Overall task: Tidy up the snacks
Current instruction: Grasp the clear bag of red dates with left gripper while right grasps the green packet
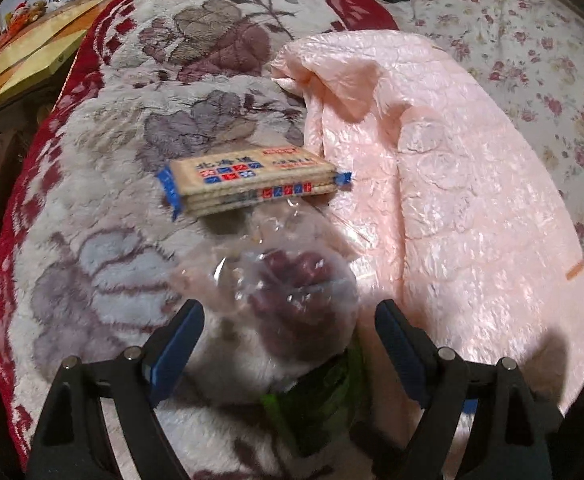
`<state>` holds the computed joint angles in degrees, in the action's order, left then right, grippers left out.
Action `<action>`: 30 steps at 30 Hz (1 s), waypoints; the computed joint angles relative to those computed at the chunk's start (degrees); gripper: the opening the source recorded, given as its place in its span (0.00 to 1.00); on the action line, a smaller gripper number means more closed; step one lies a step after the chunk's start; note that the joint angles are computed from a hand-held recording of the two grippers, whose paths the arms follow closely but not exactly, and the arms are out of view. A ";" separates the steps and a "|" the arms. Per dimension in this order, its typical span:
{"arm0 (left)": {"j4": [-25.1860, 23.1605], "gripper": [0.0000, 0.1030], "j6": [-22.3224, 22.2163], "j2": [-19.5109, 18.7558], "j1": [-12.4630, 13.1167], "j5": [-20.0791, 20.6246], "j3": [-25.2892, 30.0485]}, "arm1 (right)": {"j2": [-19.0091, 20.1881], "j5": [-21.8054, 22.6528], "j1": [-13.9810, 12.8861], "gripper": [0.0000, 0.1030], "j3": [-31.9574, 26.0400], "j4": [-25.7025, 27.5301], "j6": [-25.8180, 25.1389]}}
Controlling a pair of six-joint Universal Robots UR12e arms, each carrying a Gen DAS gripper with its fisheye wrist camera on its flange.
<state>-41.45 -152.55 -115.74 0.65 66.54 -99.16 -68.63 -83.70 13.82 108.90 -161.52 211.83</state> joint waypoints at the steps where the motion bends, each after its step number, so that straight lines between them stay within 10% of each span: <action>1: 0.48 0.69 -0.29 -0.23 -0.12 -0.08 0.03 | 0.04 0.20 -0.05 0.56 0.04 -0.11 0.08; 5: -0.21 0.34 0.90 -0.36 0.15 -0.39 0.31 | 0.23 0.72 -0.08 0.56 0.07 -0.46 0.08; 8: -0.59 0.26 2.50 0.25 1.18 -1.56 -0.04 | 0.74 1.87 -0.13 0.56 -0.23 -0.62 -0.15; 25: -4.02 0.24 2.37 2.81 8.65 -6.20 -1.57 | 3.09 6.34 2.05 0.68 -5.42 5.53 -18.94; 30: -1.11 0.24 0.97 2.84 9.63 -4.80 -2.49 | 3.94 7.70 2.08 0.68 -6.22 7.73 -12.74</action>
